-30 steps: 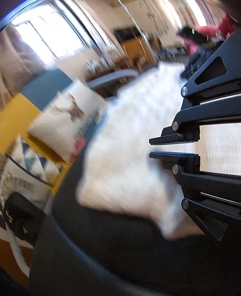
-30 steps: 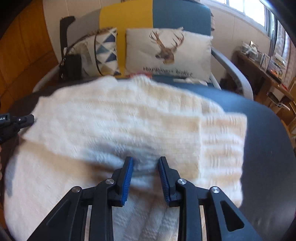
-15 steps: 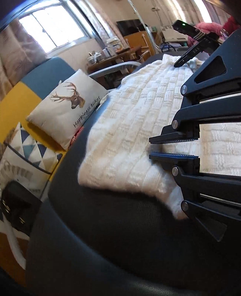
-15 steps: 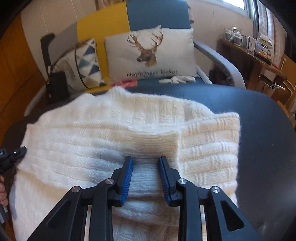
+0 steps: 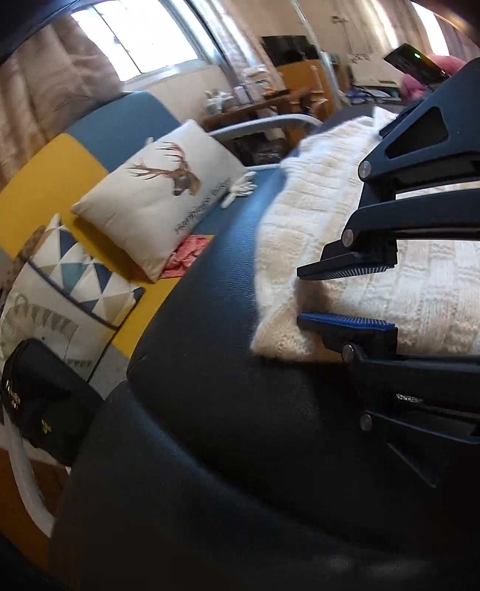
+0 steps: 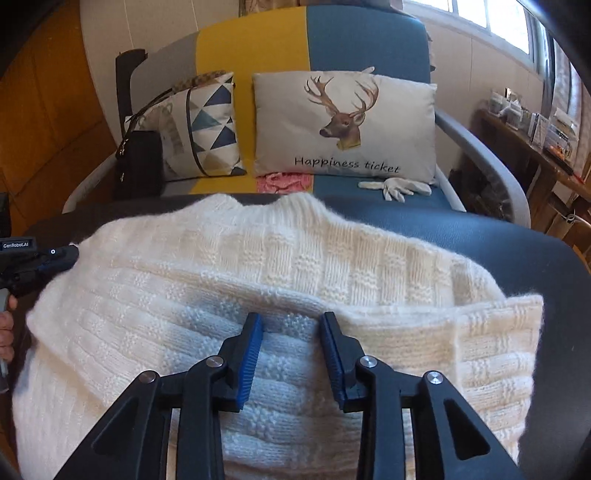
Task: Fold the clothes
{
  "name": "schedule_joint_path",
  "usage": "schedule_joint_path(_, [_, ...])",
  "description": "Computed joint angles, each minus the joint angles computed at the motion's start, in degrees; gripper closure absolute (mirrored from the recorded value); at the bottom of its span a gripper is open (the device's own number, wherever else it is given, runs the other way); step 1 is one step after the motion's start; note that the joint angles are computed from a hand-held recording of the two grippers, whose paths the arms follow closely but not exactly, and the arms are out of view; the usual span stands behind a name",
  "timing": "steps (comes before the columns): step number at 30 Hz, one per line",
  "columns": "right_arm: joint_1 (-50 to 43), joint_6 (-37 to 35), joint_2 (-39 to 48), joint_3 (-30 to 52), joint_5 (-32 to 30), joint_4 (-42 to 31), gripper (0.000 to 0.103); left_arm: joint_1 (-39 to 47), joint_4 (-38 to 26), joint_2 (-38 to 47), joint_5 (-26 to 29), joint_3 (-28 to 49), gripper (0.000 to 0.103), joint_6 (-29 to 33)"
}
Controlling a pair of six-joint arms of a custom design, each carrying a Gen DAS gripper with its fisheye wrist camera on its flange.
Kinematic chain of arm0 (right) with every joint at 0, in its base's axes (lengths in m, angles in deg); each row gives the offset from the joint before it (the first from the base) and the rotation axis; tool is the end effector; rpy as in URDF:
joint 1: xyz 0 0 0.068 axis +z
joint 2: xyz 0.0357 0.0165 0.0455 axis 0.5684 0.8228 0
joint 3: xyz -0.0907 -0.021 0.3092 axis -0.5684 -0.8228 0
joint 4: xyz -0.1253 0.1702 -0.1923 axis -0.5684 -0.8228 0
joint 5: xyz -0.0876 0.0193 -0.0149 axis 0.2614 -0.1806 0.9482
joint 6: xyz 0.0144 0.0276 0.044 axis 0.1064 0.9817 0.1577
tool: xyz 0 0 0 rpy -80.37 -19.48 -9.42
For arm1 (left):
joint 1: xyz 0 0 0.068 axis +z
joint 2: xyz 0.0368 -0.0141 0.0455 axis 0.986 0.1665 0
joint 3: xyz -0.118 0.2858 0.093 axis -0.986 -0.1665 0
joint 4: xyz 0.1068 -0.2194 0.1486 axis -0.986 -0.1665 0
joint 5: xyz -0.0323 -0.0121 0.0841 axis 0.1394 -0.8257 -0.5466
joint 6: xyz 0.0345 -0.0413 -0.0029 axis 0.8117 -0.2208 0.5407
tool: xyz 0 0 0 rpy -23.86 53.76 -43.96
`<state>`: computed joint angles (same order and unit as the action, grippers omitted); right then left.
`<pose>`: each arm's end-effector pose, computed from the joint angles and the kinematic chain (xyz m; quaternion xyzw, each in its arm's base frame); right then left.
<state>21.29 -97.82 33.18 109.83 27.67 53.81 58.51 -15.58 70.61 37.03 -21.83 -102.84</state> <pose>0.3124 -0.0545 0.0713 -0.2988 0.8953 0.1546 0.2921 0.2018 -0.0726 0.1038 -0.4147 0.8413 -0.1644 0.3052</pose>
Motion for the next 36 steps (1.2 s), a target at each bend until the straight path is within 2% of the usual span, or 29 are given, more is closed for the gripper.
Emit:
schedule_joint_path(2, [-1.3, -0.4, -1.7, 0.5, -1.2, -3.0, 0.070, -3.4, -0.2, -3.7, -2.0, -1.2, 0.083, -1.5])
schedule_joint_path(3, [-2.9, -1.6, -2.9, 0.6, -3.7, -5.4, 0.070, -6.3, 0.1, -5.5, -3.6, -2.0, 0.082, -2.0])
schedule_joint_path(6, [-7.2, -6.5, -4.9, 0.9, -8.9, -12.8, 0.070, -16.2, -2.1, -6.2, -10.2, -2.4, 0.082, -7.1])
schedule_joint_path(8, [-8.6, -8.6, -4.8, -0.3, -8.8, -13.1, 0.070, -19.6, -2.9, -3.5, -11.5, -2.3, 0.082, -11.0])
schedule_joint_path(11, [-8.5, -7.2, -1.9, -1.5, -4.9, -9.5, 0.070, -22.3, 3.2, 0.6, -13.6, -5.0, 0.083, -14.8])
schedule_joint_path(12, [-9.3, -7.3, -1.1, -1.6, -6.2, -9.1, 0.070, -23.0, 4.1, 1.0, -14.3, -5.4, 0.083, -15.2])
schedule_joint_path(15, [-10.8, -7.4, -2.4, -1.1, -8.0, -11.6, 0.070, -24.6, 0.0, -2.7, -16.1, -4.8, 0.083, -17.3])
schedule_joint_path(18, [-13.4, -3.6, -5.1, -2.2, -8.3, -6.9, 0.069, -29.0, -5.9, -4.0, -19.9, -3.0, 0.078, -18.9])
schedule_joint_path(19, [-14.0, -1.9, -4.3, -1.4, -7.8, -6.0, 0.068, -29.7, -7.3, -2.7, -19.6, -2.1, 0.077, -18.9])
schedule_joint_path(21, [-14.5, -1.2, -0.1, 2.6, -6.5, -9.1, 0.068, -30.0, -5.8, 0.5, -19.2, -2.2, 0.077, -18.7])
schedule_joint_path(22, [-14.5, -1.5, 2.2, 4.6, -5.3, -11.0, 0.068, -30.4, -6.5, -0.2, -19.5, -2.3, 0.077, -19.3])
schedule_joint_path(25, [-16.3, -3.1, 3.2, 7.6, -8.3, -16.9, 0.068, -32.1, -9.5, -3.3, -20.7, -2.3, 0.076, -21.6])
schedule_joint_path(27, [-16.6, -1.8, 1.2, 7.7, -9.4, -17.2, 0.068, -32.1, -10.9, -3.3, -20.6, -1.7, 0.072, -21.1])
schedule_joint_path(29, [-15.0, 0.9, 0.7, 8.9, -9.3, -16.3, 0.067, -32.2, -12.3, -3.1, -20.5, -0.9, 0.071, -20.4])
schedule_joint_path(31, [-13.4, 3.6, 0.4, 10.2, -9.0, -15.5, 0.066, -31.2, -10.0, -2.6, -19.5, -2.2, 0.071, -20.6])
schedule_joint_path(33, [-11.3, 4.6, 3.0, 12.8, -6.2, -16.8, 0.066, -30.8, -7.6, -2.6, -19.1, -3.4, 0.071, -21.3])
schedule_joint_path(34, [-10.1, 5.2, 4.4, 13.4, -3.3, -16.2, 0.066, -30.9, -8.1, -3.0, -19.1, -3.3, 0.071, -21.3])
schedule_joint_path(36, [-9.8, 4.2, 4.9, 12.4, -2.2, -14.1, 0.066, -31.7, -10.8, -4.1, -19.8, -2.5, 0.071, -21.3])
